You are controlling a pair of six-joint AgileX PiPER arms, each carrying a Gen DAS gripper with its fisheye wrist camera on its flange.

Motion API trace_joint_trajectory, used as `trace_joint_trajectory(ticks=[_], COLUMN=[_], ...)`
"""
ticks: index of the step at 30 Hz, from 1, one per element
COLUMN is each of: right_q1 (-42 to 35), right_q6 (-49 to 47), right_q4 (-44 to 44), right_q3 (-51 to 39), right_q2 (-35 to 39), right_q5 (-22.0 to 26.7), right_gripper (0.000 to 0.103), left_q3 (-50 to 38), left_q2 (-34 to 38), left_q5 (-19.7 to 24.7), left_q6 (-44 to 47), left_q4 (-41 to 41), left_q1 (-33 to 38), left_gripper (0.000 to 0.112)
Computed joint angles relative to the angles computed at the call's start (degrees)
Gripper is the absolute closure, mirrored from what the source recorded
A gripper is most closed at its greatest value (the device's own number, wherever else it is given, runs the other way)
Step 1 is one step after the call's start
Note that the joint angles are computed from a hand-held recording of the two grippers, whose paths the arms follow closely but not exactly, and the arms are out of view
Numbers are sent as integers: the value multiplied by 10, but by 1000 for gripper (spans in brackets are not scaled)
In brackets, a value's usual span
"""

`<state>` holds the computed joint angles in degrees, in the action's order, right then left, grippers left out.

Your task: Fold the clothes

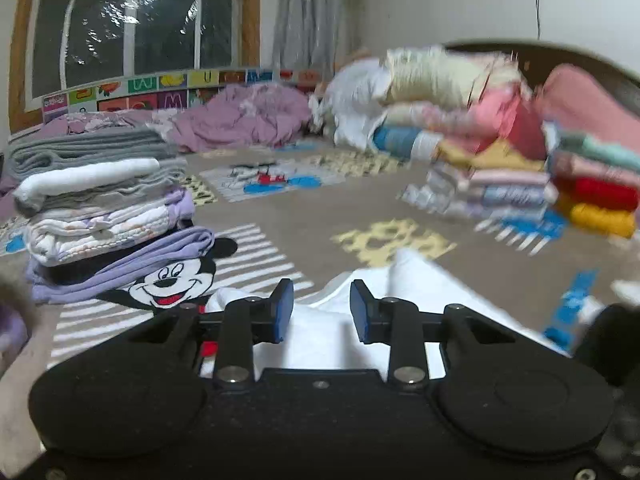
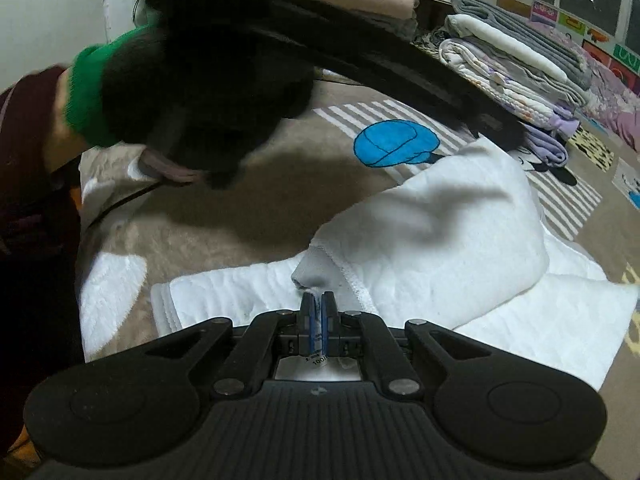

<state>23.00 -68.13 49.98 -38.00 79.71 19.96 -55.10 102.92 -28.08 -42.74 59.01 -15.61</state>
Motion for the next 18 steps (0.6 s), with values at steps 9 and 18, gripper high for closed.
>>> trace_joint_trajectory(ticks=[9, 18], right_q1=[-23, -25], right_q6=[-124, -167], right_q4=[141, 250], right_q3=[19, 66], right_q2=[10, -28], right_q5=[18, 4], right_gripper=[97, 97], left_q3=[-111, -47], left_q2=[116, 60], left_q5=[52, -125], left_q6=[-111, -154], left_q4=[140, 126], left_q1=[1, 90], left_gripper=[81, 81])
